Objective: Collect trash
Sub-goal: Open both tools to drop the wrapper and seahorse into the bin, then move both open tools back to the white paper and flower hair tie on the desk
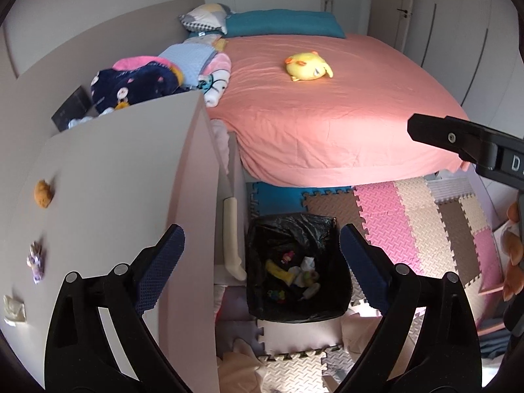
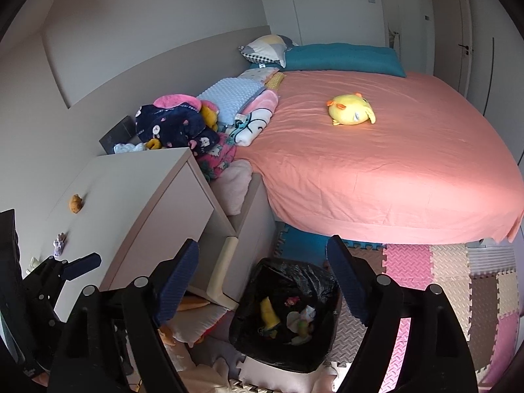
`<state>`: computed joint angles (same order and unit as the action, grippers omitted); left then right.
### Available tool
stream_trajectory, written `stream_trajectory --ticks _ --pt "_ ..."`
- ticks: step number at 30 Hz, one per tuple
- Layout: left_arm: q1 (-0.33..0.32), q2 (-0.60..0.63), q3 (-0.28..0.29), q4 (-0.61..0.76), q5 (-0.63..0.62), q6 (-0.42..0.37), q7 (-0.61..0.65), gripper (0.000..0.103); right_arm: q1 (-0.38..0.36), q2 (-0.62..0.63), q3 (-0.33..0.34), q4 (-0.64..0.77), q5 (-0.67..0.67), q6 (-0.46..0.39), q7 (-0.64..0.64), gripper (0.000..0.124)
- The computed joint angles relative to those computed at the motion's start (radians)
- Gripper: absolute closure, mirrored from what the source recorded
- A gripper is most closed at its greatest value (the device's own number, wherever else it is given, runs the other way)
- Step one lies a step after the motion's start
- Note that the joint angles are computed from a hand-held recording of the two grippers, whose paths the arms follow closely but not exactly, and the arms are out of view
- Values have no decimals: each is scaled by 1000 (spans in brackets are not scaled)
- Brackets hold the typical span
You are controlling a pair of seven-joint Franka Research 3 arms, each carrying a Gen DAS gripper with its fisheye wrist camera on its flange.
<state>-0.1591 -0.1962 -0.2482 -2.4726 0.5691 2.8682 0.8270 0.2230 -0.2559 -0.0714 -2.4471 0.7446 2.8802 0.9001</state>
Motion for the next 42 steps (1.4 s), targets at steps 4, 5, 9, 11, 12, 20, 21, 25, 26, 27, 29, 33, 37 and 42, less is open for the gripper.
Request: stream_trajectory --ticks 4,5,9,11,12,20,21,25,26,27,29,33,37,42 --pt "6 -19 0 -16 5 2 -11 10 7 -2 9 -2 -4 -2 6 43" --pt "7 -23 0 -19 6 6 -12 10 9 -4 10 -3 -5 -3 7 43" --pt "14 -33 -5 -24 14 6 -23 10 14 -12 16 -9 -17 3 16 43" --pt "15 -39 -4 -29 11 9 -26 10 19 -17 16 -13 -20 4 19 43" --pt "14 -41 -2 -32 8 11 -25 10 21 -15 17 -12 -22 5 21 43" --pt "29 -78 -3 -63 8 10 -41 10 41 -22 15 -13 -15 -2 13 43" --pt "30 -84 -2 -68 5 11 -40 10 45 -24 16 -14 -13 -2 9 43" --pt "42 -113 -2 -90 5 13 -44 10 58 -29 27 -17 -17 1 10 43" --pt "44 -122 1 -98 2 13 -43 10 62 -29 28 -17 -17 1 10 43" --pt "46 -129 2 -103 -1 12 -43 10 67 -30 30 -18 -16 0 10 43" --pt "52 -147 4 -119 -6 12 -42 10 72 -29 33 -17 -20 -1 10 43" --pt "64 -186 9 -150 -20 4 -42 10 92 -29 43 -16 -18 -3 13 43" --pt "79 -232 15 -188 -30 -4 -39 10 119 -21 59 -8 -11 -6 12 43" --pt "99 -301 31 -246 -50 -19 -30 10 153 -11 76 -3 3 -5 6 43"
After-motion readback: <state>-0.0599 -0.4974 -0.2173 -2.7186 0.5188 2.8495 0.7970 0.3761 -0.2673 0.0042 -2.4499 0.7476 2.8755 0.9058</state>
